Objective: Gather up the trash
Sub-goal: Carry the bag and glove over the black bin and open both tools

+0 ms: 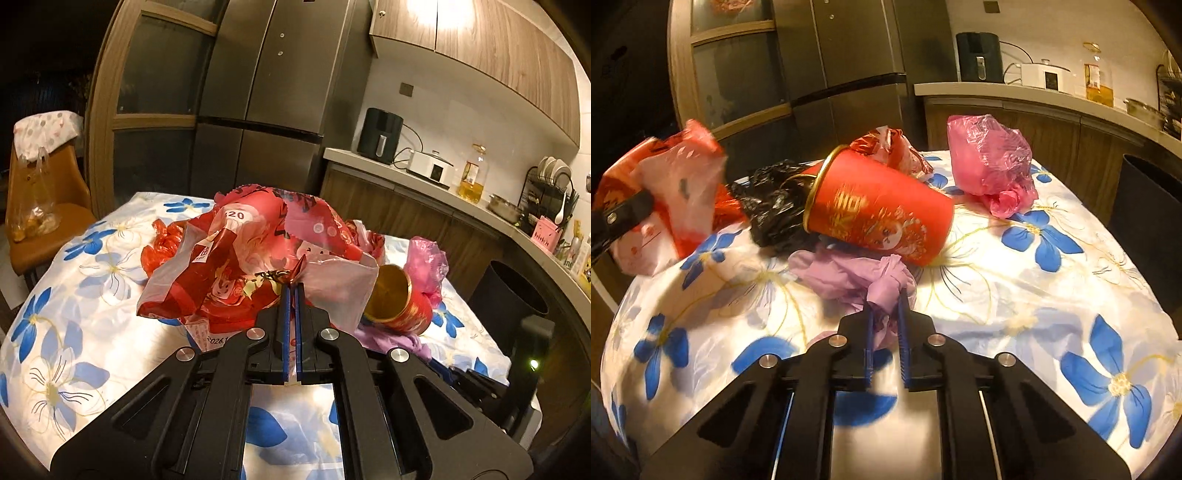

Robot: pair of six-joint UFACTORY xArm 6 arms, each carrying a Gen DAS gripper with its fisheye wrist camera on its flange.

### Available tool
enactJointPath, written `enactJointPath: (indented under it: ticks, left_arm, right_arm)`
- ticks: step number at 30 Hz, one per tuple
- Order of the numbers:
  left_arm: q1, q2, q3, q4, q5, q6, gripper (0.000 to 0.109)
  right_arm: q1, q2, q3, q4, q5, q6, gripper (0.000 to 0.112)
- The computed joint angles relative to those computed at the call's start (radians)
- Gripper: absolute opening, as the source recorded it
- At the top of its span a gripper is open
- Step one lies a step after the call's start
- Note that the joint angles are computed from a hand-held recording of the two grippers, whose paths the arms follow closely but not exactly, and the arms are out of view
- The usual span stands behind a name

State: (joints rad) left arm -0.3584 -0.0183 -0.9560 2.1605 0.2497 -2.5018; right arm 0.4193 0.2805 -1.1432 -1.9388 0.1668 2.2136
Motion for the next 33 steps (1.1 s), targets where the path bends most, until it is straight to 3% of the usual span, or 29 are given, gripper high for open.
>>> enactJointPath:
  ticks: [11, 21, 33]
  left_arm:
    - [-0.053, -0.003, 0.002, -0.007, 0.003, -0.003, 0.001]
    - [-0.137, 0.002, -0.019, -0.09, 0.04, 0.117, 0.001]
    - [-0.249, 0.18, -0.3, -0.068, -0.013, 0.187, 0.001]
  right_arm:
    - [-0.007, -0.197, 0.196, -0.122, 0.055, 0.132, 0.01]
    - [-0.045, -0.366, 0.34, -0.227, 0.094, 0.265, 0.01]
    - [-0.196, -0.648, 0.497, -0.205, 0.193, 0.224, 0.01]
